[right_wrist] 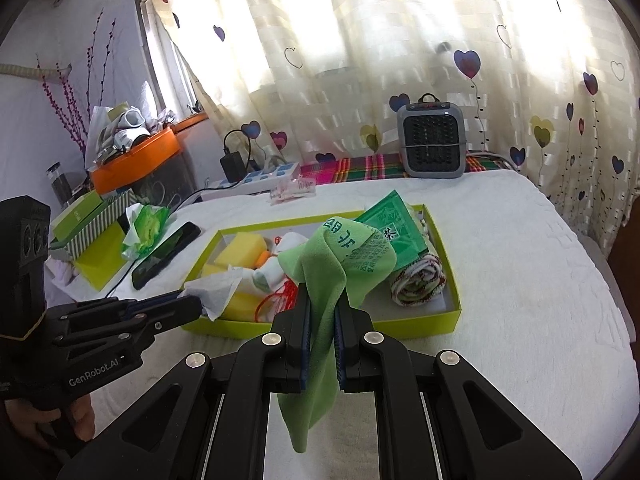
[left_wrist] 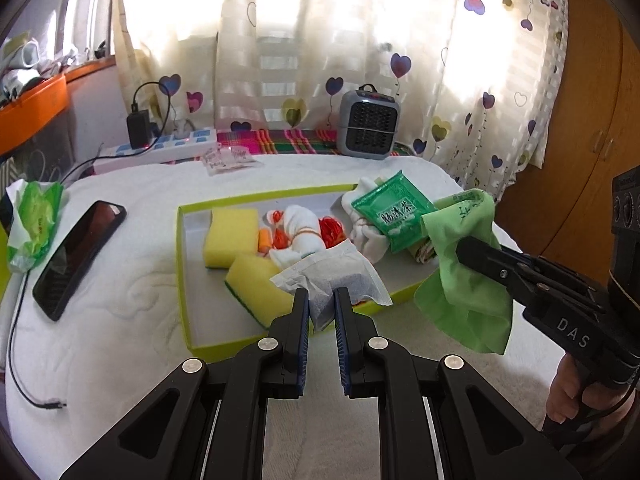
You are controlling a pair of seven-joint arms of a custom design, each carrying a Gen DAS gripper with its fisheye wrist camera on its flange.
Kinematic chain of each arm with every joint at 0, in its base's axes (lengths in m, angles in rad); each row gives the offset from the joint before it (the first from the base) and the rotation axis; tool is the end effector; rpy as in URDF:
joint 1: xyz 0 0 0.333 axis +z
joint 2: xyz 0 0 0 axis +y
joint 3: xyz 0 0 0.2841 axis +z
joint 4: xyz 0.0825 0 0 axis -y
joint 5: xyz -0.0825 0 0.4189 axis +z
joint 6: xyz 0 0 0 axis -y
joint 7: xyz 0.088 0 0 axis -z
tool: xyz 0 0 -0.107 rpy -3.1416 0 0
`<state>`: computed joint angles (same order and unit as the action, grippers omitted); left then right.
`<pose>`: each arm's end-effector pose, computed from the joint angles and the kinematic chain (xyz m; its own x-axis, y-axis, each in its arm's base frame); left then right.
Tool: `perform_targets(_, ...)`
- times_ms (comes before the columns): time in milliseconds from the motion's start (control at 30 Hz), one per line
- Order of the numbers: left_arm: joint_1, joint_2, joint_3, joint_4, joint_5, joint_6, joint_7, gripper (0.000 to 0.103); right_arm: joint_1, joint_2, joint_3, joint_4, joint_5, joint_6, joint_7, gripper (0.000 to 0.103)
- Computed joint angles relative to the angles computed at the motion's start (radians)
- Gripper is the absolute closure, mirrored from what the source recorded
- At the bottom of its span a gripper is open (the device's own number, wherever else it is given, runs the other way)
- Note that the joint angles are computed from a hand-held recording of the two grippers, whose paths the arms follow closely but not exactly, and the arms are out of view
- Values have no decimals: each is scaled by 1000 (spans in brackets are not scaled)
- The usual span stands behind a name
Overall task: Organize soft objects
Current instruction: 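Carry the tissue packet into the box with the left tool while the right tool carries the cloth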
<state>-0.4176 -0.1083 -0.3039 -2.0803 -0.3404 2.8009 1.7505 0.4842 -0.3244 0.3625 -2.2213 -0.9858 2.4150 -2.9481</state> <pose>0.4630 -0.3932 0.5242 -0.6428 -0.7517 0.1476 -0.5820 0.3540 -0.7322 0.3561 0.4127 0.5140 -0.1475 -0.9565 -0.2517 -0.5113 0.2916 -0.8084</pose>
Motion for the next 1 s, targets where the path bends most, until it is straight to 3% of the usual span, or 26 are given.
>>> perform_targets(400, 18, 80, 5, 101, 7, -19, -6, 91, -21, 11, -17, 21, -13, 22, -43, 93)
perform_targets(1000, 34, 250, 15, 294, 133, -63, -101, 91, -34, 110, -66, 103, -1, 61, -121, 93)
